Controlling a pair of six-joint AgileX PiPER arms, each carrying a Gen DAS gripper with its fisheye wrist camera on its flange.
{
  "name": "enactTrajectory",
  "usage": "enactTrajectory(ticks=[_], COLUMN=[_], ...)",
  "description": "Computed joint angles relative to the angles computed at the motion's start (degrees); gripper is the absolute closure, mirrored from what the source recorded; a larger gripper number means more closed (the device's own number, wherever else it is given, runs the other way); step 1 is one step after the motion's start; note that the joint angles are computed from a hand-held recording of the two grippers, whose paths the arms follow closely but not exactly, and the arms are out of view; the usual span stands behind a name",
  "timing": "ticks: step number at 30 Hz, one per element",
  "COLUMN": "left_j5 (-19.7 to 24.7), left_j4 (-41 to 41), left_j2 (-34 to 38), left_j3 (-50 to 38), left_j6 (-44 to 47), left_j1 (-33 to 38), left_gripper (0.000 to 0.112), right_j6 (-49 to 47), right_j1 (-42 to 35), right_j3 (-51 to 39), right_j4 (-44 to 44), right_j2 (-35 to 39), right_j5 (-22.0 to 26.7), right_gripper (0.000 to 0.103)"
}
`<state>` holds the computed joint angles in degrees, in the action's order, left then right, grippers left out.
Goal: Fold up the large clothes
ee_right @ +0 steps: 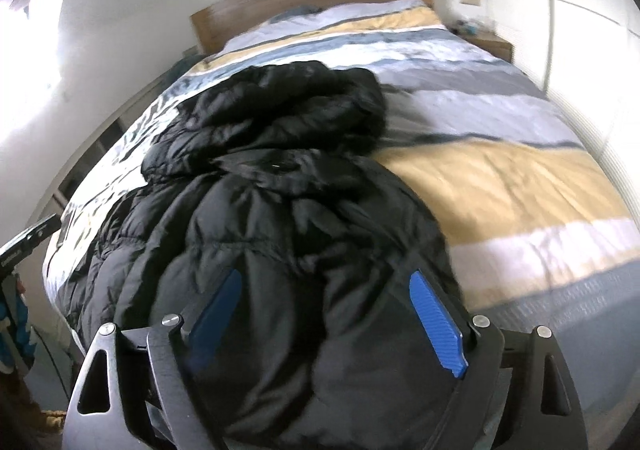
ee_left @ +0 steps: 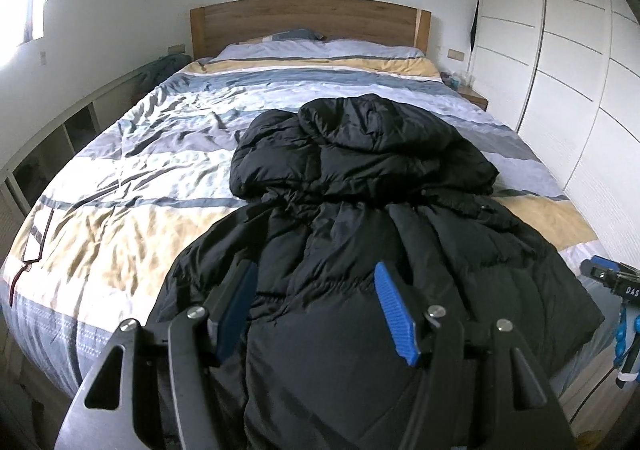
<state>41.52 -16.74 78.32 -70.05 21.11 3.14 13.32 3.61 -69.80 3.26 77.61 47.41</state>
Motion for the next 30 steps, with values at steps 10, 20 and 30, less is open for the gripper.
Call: enactTrajectory(ticks=[10, 20, 30], left_j5=[-1.37, -3.63, -4.04], left_j4=[1.22, 3.37, 1.64], left_j2=[-0.75, 1.53, 6.54], left_j3=[3.13, 5.78, 5.16], left_j6=[0.55, 0.91, 4.01], left_j1=[2.42, 7.21, 13.62], left_gripper=[0.045, 0.044, 0.044], right_j6=[-0.96, -4.72, -6.42], right_j1=[-9.35, -15.78, -16.90], right_j3=[6.55, 9.96, 11.59], right_j4=[0.48, 4.45, 6.19], right_j2=[-6.32, -6.81, -4.15], right_j5=[0.41, 0.20, 0.28], right_gripper=[0.012, 0.004, 0.002])
